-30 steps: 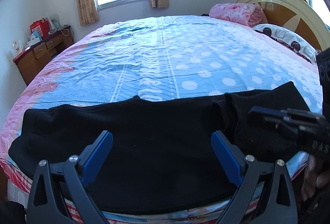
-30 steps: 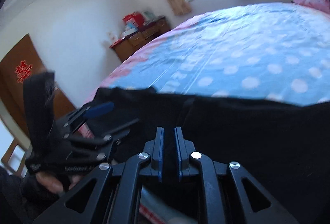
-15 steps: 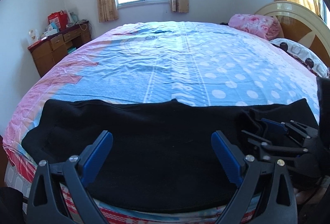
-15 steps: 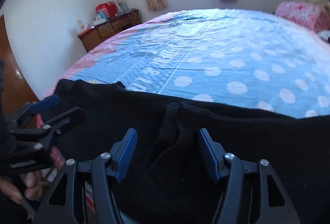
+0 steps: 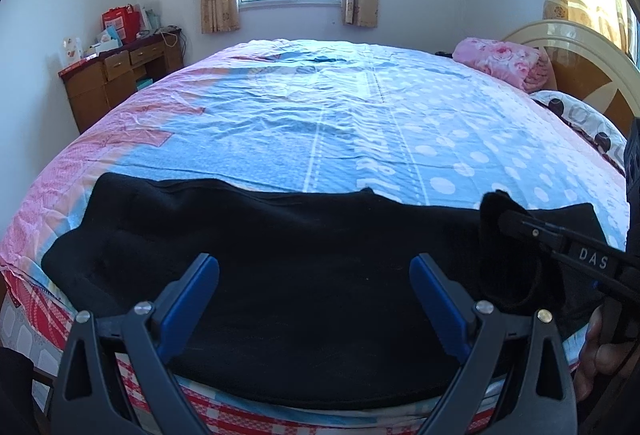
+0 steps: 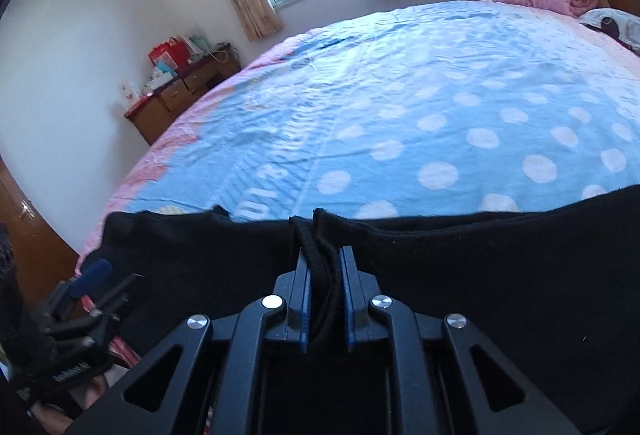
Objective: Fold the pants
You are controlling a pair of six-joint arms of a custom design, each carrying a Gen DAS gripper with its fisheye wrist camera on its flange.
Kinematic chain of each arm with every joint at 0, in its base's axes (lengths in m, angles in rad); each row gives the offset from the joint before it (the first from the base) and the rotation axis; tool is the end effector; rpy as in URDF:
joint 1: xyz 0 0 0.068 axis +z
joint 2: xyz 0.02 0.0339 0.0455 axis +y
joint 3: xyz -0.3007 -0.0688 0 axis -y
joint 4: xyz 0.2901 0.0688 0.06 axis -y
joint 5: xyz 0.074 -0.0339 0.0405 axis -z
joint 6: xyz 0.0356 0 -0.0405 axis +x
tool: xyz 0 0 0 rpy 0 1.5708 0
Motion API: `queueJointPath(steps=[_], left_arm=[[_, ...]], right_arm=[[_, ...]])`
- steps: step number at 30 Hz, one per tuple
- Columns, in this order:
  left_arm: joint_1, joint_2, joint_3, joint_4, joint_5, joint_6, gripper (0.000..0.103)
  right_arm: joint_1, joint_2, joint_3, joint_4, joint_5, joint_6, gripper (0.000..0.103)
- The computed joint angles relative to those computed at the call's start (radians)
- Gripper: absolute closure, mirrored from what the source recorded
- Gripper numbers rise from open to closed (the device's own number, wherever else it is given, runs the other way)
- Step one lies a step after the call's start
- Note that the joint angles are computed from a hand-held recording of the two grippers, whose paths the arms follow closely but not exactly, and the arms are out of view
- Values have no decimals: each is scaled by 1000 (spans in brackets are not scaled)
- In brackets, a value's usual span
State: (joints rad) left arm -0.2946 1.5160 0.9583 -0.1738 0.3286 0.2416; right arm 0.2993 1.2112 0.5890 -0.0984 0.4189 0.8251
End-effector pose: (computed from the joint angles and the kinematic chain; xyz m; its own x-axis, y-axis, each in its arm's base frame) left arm 0.3427 -0.1160 0.2392 -0.4999 0.3883 -0.7741 0.6429 0.7653 -0.0313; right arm 0.2574 0.0643 0.2044 -0.4111 0.5755 -0.7070 0.4786 0.7963 0.3699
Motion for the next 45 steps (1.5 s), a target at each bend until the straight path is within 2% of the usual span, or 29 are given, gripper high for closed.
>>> queueJointPath(steps=[2, 5, 6, 7, 9, 11, 12, 13, 14, 15, 16, 19, 23, 26, 30, 32, 33, 36, 37, 41, 43, 45], left_arm=[[4, 3, 5, -3, -2, -3, 4], [12, 5, 8, -5, 0, -4, 4], [14, 6, 11, -7, 2, -4, 4], [16, 7, 12, -7, 4, -4, 4], [22, 11, 18, -8, 18, -8, 4], [23, 14, 29, -13, 11, -13, 4], [22, 14, 30, -10, 5, -12, 4], [22, 11, 28, -2, 1, -11, 4], [20, 11, 29, 1, 0, -12, 4], [16, 11, 31, 0, -4, -15, 4], [13, 11, 33, -1, -5, -17, 4], [-2, 4, 29, -1, -22, -22, 4], [-16, -6, 18, 2, -56, -13, 4], [-17, -1, 22, -11, -55, -21, 4], [-25, -9, 20, -15, -61, -14, 4], [-32, -24, 12, -7, -61, -8, 4], [-40, -30, 13, -9, -54, -9, 4], [-78, -39, 19, -25, -32, -14, 4], [-98, -44, 19, -27, -26, -16, 4], [-191, -60, 3, -13, -44, -17, 4], [-249, -59, -8, 0, -69, -17, 4], [-299, -42, -13, 6, -92, -17, 4]], right_arm=[[9, 43, 32, 18, 7, 2, 90], [4, 172, 111, -3, 0, 10, 79], [0, 205, 123, 3, -30, 12, 66], [21, 195, 97, 69, -13, -11, 47], [39, 158, 70, 134, -62, -61, 36], [56, 92, 48, 149, -89, -92, 39], [61, 39, 4, 203, -90, -109, 39], [70, -17, -42, 254, -77, -123, 39], [81, -71, -67, 242, -47, -131, 40], [87, -96, -69, 201, -24, -137, 52], [97, -114, -70, 154, 7, -147, 71], [117, -54, -32, 7, 122, -125, 83], [107, 52, -56, 82, 10, -123, 84], [189, 101, -41, 96, 119, -147, 83], [242, 86, -25, 46, 122, -130, 83], [234, -19, -68, 65, 29, -158, 83], [238, -69, -78, 53, 35, -173, 84], [243, -253, -85, -110, 196, -168, 84], [205, -327, -91, -183, 234, -152, 84], [-3, -516, -121, -390, 264, -137, 84], [-80, -562, -148, -432, 253, -150, 84], [-153, -613, -181, -442, 193, -169, 84]])
